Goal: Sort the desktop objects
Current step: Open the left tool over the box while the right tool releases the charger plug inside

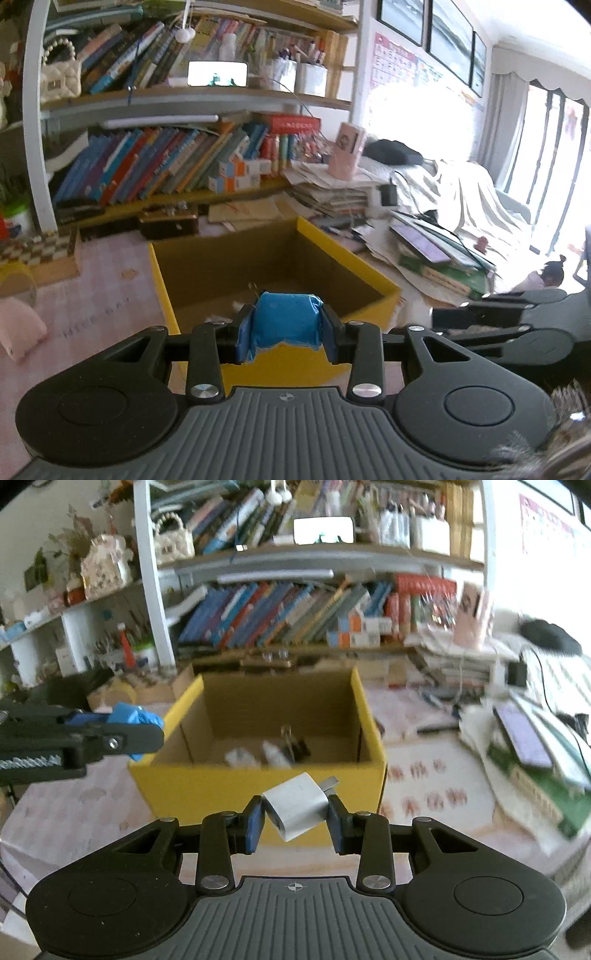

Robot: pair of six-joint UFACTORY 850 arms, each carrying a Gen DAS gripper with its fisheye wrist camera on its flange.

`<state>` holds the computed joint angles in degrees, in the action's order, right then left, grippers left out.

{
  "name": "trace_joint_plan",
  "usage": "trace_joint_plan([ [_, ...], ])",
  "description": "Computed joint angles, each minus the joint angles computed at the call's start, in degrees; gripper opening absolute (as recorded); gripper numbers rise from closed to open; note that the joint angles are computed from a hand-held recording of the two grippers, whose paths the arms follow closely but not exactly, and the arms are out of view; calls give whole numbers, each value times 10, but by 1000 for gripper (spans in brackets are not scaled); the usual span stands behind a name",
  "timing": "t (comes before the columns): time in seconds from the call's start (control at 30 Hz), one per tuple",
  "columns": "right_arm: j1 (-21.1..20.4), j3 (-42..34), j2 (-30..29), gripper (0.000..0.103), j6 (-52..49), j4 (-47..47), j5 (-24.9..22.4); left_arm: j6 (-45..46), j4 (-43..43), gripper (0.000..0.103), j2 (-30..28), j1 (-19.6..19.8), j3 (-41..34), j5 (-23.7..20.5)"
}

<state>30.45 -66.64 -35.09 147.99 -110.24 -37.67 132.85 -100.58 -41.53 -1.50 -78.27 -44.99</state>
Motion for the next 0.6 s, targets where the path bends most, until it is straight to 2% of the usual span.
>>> trace_joint_plan([
  [0.13, -25, -6, -2, 35, 20, -70, 7, 12, -38, 35, -14, -19, -25, 32],
  [0.3, -58, -28, -18, 35, 29, -135, 43, 7, -48, 35, -37, -37, -59, 76],
  [0.5, -89, -60, -43, 35, 36, -201, 94, -17, -27, 35, -70, -58, -103, 131],
  [0.6, -102, -92, -64, 35, -25, -186, 122, -84, 30, 35, -94, -64, -138, 142],
])
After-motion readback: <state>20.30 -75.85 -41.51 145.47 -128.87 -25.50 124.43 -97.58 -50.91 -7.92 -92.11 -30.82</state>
